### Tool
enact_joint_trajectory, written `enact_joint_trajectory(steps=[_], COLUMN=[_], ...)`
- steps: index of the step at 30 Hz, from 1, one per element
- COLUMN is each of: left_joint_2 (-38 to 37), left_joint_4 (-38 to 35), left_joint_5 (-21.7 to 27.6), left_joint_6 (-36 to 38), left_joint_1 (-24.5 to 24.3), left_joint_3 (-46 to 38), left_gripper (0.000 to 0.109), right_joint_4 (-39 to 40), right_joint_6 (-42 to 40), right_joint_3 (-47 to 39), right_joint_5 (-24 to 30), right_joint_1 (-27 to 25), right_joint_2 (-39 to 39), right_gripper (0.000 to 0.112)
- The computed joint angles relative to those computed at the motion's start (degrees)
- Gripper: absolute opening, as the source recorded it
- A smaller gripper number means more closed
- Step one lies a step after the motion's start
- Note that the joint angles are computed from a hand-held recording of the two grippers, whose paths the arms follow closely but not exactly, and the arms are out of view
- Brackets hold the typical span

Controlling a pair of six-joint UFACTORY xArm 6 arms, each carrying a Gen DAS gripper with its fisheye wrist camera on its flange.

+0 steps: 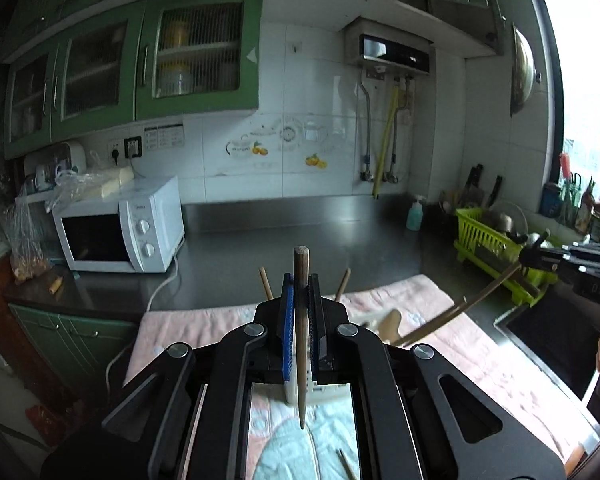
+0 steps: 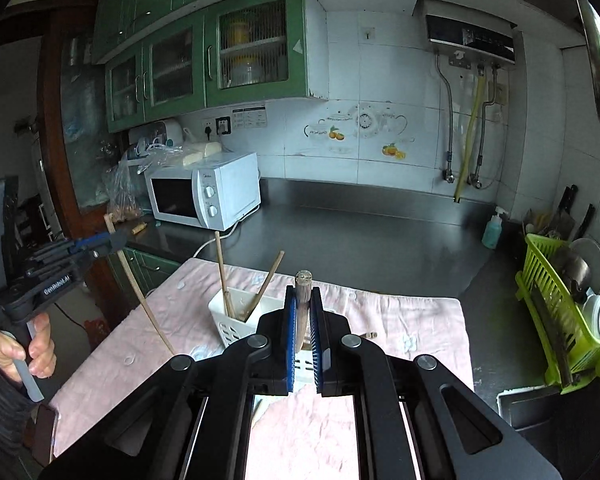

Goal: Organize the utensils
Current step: 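Lift the left tool's chopstick over the holder while the right tool carries its own, then lower both chopsticks into the holder and open the left and right tools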

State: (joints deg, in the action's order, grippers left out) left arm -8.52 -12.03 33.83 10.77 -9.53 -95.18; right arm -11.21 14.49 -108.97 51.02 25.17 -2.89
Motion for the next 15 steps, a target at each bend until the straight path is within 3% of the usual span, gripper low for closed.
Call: enact_joint_trajectory(steps=[8, 15], left_joint_2=[10.32, 17.5], left_joint_4=[3.29, 5.66], left_joint_5=[-2.99, -4.8], left_joint_6=[-6.03, -8.91], left_joint_1=[-0.45, -1.36], left_joint_3=[-14.09, -20.61], left_gripper=[0.005, 0.005], right_joint_4=[1.32, 3.12], right_joint_6=[-0.49, -2.11], right_joint_3=[-8.27, -11.11], right_joint_5=[1.69, 3.12], right_joint_1=[-1.68, -2.63], right_joint_2=[8.06, 12.07], right_gripper=[0.007, 0.007])
